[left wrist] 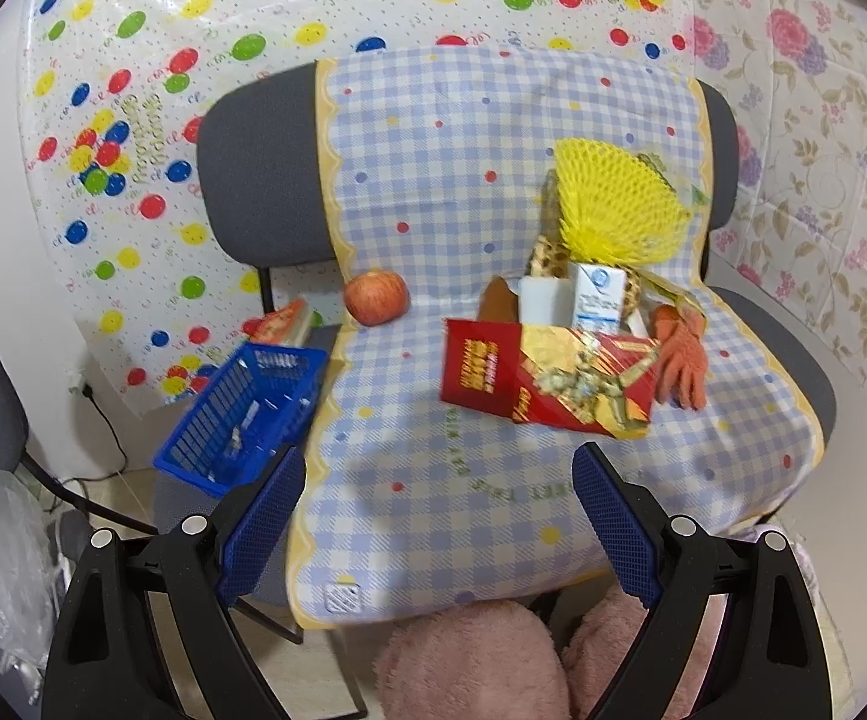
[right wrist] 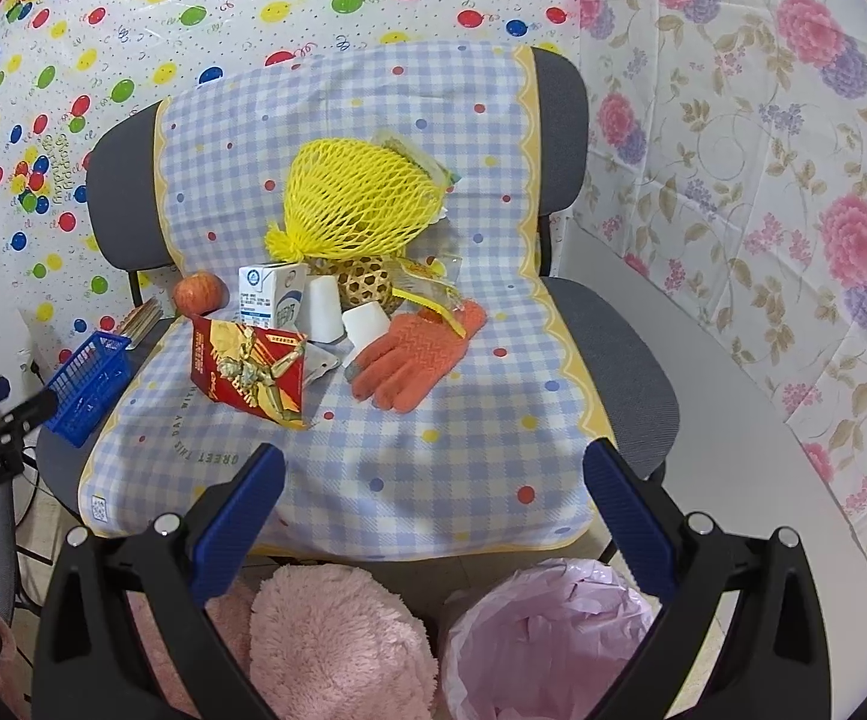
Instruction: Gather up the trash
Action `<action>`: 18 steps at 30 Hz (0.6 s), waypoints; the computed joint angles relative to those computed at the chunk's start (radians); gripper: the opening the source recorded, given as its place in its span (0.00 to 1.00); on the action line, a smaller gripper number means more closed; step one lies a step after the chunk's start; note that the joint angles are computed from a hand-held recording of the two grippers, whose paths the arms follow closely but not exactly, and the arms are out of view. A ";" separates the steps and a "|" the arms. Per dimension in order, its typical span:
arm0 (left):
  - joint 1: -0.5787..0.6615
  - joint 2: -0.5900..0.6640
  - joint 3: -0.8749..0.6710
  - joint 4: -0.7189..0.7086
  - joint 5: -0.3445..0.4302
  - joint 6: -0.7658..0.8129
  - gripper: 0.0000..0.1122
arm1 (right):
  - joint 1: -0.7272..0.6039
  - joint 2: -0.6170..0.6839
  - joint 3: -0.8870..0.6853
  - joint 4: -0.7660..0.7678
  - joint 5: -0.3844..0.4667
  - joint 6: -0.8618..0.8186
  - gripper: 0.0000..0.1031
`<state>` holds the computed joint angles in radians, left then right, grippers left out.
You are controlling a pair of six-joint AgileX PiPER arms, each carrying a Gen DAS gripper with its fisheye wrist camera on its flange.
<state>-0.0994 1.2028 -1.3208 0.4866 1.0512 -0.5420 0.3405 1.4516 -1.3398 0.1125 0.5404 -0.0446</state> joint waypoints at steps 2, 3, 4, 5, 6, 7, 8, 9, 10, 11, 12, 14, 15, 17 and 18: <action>0.010 -0.001 -0.004 0.033 -0.003 -0.002 0.80 | -0.002 0.019 -0.030 0.004 0.036 -0.017 0.94; 0.012 -0.001 -0.009 0.049 -0.003 -0.003 0.80 | 0.002 0.026 -0.035 0.015 0.028 -0.028 0.94; 0.021 0.005 -0.022 0.057 -0.004 0.005 0.80 | 0.005 0.035 -0.046 0.012 0.031 -0.038 0.94; 0.030 0.012 -0.034 0.061 -0.007 0.012 0.80 | 0.008 0.044 -0.054 0.031 0.023 -0.064 0.94; 0.036 0.021 -0.047 0.065 -0.008 0.017 0.80 | 0.010 0.055 -0.063 0.042 0.015 -0.093 0.94; 0.043 0.031 -0.062 0.070 -0.010 0.024 0.80 | 0.012 0.064 -0.067 0.060 -0.001 -0.127 0.94; 0.046 0.043 -0.077 0.075 -0.011 0.028 0.80 | 0.020 0.077 -0.075 0.067 -0.020 -0.148 0.94; 0.052 0.054 -0.087 0.077 -0.017 0.033 0.80 | 0.030 0.092 -0.083 0.034 -0.035 -0.155 0.94; 0.071 0.065 -0.092 0.062 -0.035 0.051 0.80 | 0.039 0.115 -0.100 0.035 -0.051 -0.173 0.94; 0.077 0.078 -0.099 0.055 -0.041 0.055 0.80 | 0.049 0.145 -0.131 0.020 -0.045 -0.164 0.94; 0.079 0.096 -0.108 0.051 -0.042 0.056 0.80 | 0.042 0.176 -0.167 0.045 -0.008 -0.181 0.94; 0.096 0.121 -0.104 0.028 -0.068 0.065 0.80 | 0.034 0.244 -0.232 0.138 0.042 -0.245 0.94; 0.103 0.134 -0.102 0.016 -0.078 0.071 0.80 | 0.043 0.277 -0.254 0.154 0.035 -0.271 0.94; 0.105 0.163 -0.088 0.008 -0.094 0.070 0.80 | 0.044 0.323 -0.284 0.219 0.047 -0.327 0.94; 0.113 0.178 -0.076 0.001 -0.106 0.077 0.80 | 0.047 0.351 -0.311 0.232 0.068 -0.333 0.94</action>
